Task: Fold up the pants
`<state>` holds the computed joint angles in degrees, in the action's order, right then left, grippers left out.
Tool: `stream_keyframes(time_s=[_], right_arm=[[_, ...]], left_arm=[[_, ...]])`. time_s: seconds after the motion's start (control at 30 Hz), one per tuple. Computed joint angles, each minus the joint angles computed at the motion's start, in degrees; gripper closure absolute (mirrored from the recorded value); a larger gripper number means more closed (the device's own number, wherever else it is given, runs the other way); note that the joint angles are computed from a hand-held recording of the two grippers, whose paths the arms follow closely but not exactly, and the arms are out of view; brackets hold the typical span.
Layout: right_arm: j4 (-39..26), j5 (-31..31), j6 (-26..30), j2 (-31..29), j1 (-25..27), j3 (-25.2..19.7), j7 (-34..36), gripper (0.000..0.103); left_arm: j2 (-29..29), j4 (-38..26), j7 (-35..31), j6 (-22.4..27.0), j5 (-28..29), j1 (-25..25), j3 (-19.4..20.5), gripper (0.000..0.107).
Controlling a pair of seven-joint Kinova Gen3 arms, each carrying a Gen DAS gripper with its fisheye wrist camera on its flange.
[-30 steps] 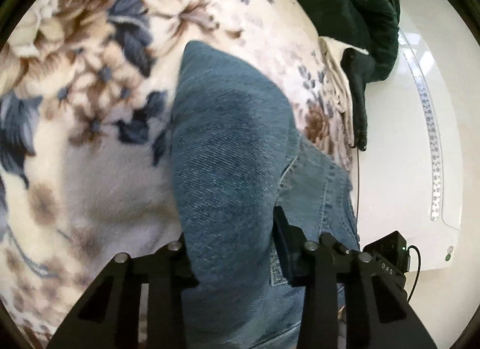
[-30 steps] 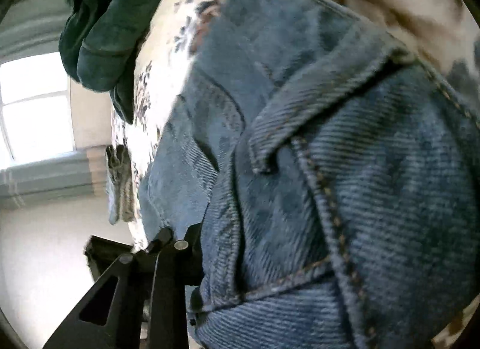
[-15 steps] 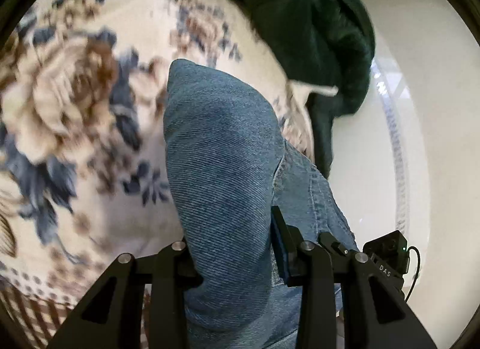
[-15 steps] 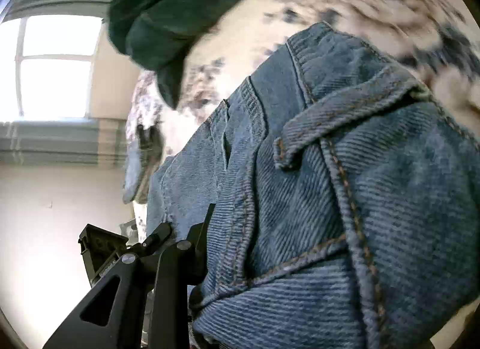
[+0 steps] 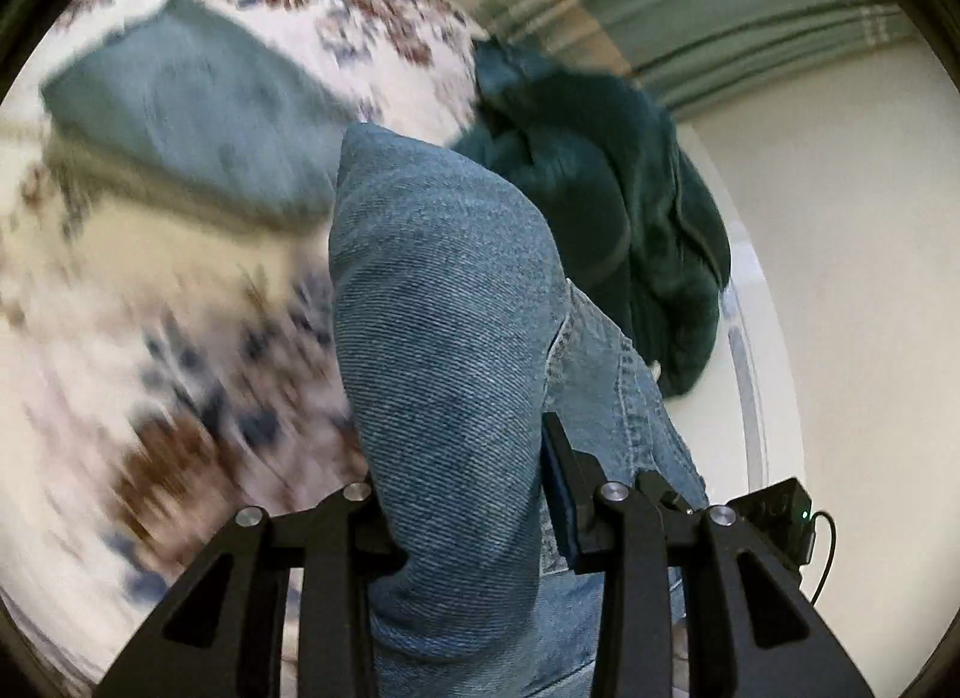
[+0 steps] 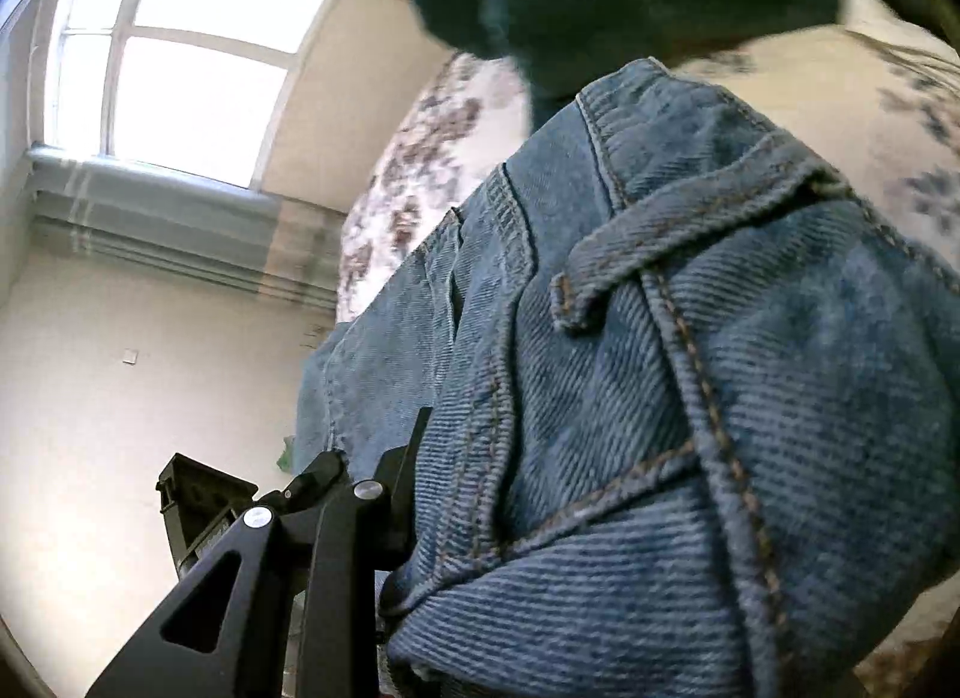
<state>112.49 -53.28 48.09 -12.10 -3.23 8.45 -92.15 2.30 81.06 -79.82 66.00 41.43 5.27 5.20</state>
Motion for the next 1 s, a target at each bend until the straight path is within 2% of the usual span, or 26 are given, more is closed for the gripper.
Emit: stream_keyframes(time_s=[0.07, 0.13, 0.23, 0.3, 0.4, 0.57, 0.67, 0.73, 0.8, 0.87, 0.9, 0.93, 1.0], right_arm=[[-4.73, 0.31, -4.66, 4.46, -1.43, -5.31, -4.66, 0.075], [-8.86, 2.51, -9.32, 8.14, -1.94, -10.22, -9.32, 0.075], [-16.44, 8.08, -16.31, 15.78, -7.44, -12.31, -15.99, 0.075], [-20.82, 9.40, -18.21, 20.67, -7.33, -15.06, -17.32, 0.075], [-27.20, 8.18, -21.56, 28.64, -9.84, -15.35, -16.07, 0.075], [-37.55, 11.51, -24.69, 40.80, -7.00, -23.38, -16.32, 0.075], [-41.33, 11.19, -26.49, 46.21, -7.35, -24.61, -14.48, 0.075], [-45.22, 11.91, -25.26, 50.03, -9.58, -22.19, -14.55, 0.075], [-50.00, 15.49, -20.92, 53.76, -10.63, -20.65, -18.32, 0.074], [-53.43, 20.15, -16.26, 57.17, -10.55, -21.23, -22.95, 0.068], [-54.44, 22.48, -13.93, 57.85, -10.32, -21.49, -25.22, 0.063], [-55.47, 24.73, -11.60, 58.37, -10.37, -21.38, -27.25, 0.053], [-56.56, 27.39, -7.17, 58.49, -10.20, -21.12, -28.50, 0.045]], left_arm=[[3.90, -5.08, -4.46, 4.42, 2.60, -4.20, -2.24, 0.076], [7.92, -10.17, -7.68, 7.79, 4.64, -5.15, -5.98, 0.076], [14.12, -17.92, -11.14, 11.66, 7.25, -7.25, -10.07, 0.076], [18.11, -23.23, -11.51, 13.29, 7.31, -9.99, -9.44, 0.076], [24.13, -31.20, -11.13, 15.07, 6.14, -13.42, -8.15, 0.076], [32.83, -41.42, -10.60, 16.63, 3.39, -17.04, -4.88, 0.076], [38.68, -48.88, -9.21, 18.17, -0.49, -18.28, -1.87, 0.076], [42.93, -54.19, -7.61, 20.19, -5.15, -18.79, 1.43, 0.074], [46.85, -59.50, -5.26, 24.20, -9.81, -17.93, 2.23, 0.072], [49.87, -62.63, -2.41, 28.24, -13.69, -17.04, 2.22, 0.061], [50.38, -62.60, -1.44, 29.48, -14.34, -17.21, 2.50, 0.058], [50.07, -61.52, -0.85, 29.96, -14.06, -17.54, 2.11, 0.051], [47.30, -56.71, -2.04, 28.60, -11.67, -17.57, -1.20, 0.041]])
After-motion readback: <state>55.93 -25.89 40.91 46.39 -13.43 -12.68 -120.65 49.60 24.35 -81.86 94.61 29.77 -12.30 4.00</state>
